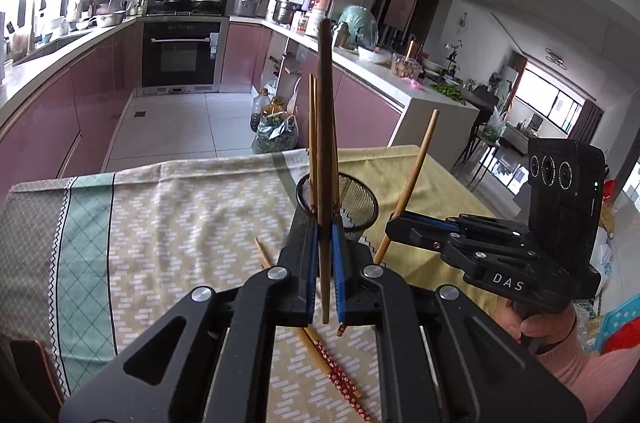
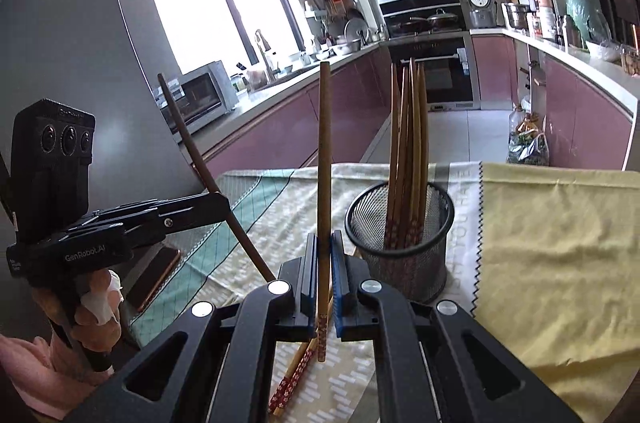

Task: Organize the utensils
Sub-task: 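Lift the chopstick with the right gripper and lower it into the mesh cup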

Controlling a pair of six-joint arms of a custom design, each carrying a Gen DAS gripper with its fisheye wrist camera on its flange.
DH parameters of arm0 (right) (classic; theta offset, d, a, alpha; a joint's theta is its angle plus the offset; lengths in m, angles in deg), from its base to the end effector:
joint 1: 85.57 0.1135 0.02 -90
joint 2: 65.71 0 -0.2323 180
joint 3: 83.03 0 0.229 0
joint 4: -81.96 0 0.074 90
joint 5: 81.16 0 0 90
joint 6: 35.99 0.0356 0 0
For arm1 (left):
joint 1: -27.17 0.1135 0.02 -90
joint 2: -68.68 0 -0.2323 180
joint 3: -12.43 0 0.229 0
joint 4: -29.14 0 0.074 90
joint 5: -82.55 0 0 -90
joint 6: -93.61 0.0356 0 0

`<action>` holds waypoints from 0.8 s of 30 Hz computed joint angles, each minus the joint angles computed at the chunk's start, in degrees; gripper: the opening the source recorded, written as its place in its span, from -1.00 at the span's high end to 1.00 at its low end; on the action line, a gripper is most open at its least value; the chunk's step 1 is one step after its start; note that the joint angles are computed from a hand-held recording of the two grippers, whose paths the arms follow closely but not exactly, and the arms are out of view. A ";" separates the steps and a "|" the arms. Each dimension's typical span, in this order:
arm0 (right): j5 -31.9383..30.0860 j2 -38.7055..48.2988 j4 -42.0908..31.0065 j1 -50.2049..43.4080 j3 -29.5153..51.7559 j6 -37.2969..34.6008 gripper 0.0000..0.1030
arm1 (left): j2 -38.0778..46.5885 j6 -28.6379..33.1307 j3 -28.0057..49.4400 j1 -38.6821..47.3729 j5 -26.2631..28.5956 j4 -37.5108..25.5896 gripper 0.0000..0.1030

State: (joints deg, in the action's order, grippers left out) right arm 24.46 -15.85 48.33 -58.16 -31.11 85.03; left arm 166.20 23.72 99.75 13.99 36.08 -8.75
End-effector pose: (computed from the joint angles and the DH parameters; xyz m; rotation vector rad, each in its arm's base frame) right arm 0.1743 0.0796 0.2426 0.2282 2.1035 0.3233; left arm 0.3278 -0.1020 0.2290 0.9715 2.0516 -0.8423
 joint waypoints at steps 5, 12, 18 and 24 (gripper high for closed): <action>-0.59 -0.77 -0.89 -2.52 2.57 -2.74 0.89 | 1.17 -1.99 4.13 -0.61 0.94 -0.37 0.86; -0.47 -0.79 -1.06 -5.21 6.10 -6.00 0.89 | 2.04 -4.67 9.56 -2.56 0.51 -0.33 0.86; -1.92 -0.09 -0.62 -8.65 8.85 -8.69 0.89 | 1.60 -6.60 12.59 -4.46 -0.07 -0.08 0.86; -2.33 1.15 -0.40 -10.87 10.69 -10.16 0.89 | 2.07 -8.03 15.32 -6.89 -2.98 0.12 0.86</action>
State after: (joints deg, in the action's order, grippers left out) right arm 22.13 -14.70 47.93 -69.03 -20.42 74.87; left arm 168.27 15.69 115.06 7.10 33.10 -8.63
